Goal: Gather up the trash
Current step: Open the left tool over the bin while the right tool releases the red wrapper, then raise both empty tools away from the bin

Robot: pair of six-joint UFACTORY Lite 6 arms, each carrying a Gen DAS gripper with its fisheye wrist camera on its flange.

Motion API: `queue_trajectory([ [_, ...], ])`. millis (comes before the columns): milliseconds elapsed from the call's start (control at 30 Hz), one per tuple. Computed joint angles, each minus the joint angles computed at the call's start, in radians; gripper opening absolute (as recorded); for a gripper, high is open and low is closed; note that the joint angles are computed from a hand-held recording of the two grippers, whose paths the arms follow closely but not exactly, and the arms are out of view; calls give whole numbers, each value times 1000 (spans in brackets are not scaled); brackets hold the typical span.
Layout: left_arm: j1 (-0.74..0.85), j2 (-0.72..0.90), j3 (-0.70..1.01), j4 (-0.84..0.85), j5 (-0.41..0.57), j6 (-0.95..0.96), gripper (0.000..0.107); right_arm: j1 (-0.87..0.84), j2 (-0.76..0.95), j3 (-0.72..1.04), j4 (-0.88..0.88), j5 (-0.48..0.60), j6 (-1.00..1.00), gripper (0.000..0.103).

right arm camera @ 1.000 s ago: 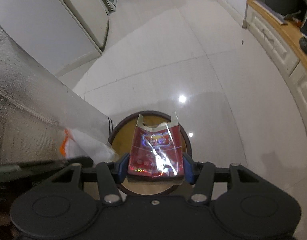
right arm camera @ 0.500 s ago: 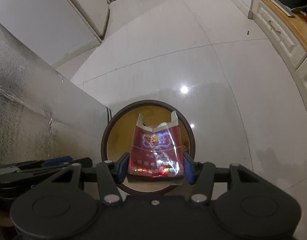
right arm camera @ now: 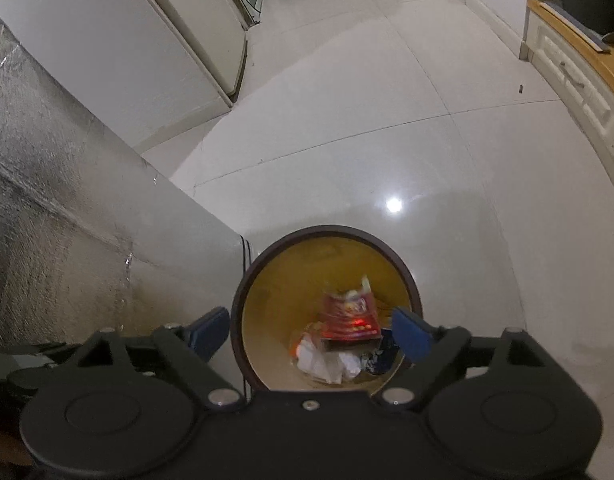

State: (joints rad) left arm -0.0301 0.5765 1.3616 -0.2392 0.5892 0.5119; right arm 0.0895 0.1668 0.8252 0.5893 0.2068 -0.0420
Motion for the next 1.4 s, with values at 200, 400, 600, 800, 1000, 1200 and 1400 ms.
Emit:
queue_trajectory([
  [200, -1, -19, -12, 15, 8, -18, 86, -6, 5, 6, -156, 62, 118, 97],
  [400, 3, -46, -36, 40, 8, -45, 96, 6, -34, -17, -262, 99, 202, 101],
  [600, 6, -79, -52, 41, 31, -43, 101, 14, -79, -25, -427, 144, 357, 103],
  [800, 11, -117, -62, 55, 56, -57, 103, 15, -142, -37, -487, 188, 413, 103],
  [1000, 19, -174, -86, 53, 76, -56, 103, 21, -196, -30, -555, 258, 479, 103],
  [1200, 36, -256, -115, 50, 93, -43, 103, 23, -283, -53, -595, 304, 531, 103],
  [1400, 49, -356, -154, 31, 117, -4, 103, 56, -383, -68, -654, 357, 613, 103],
])
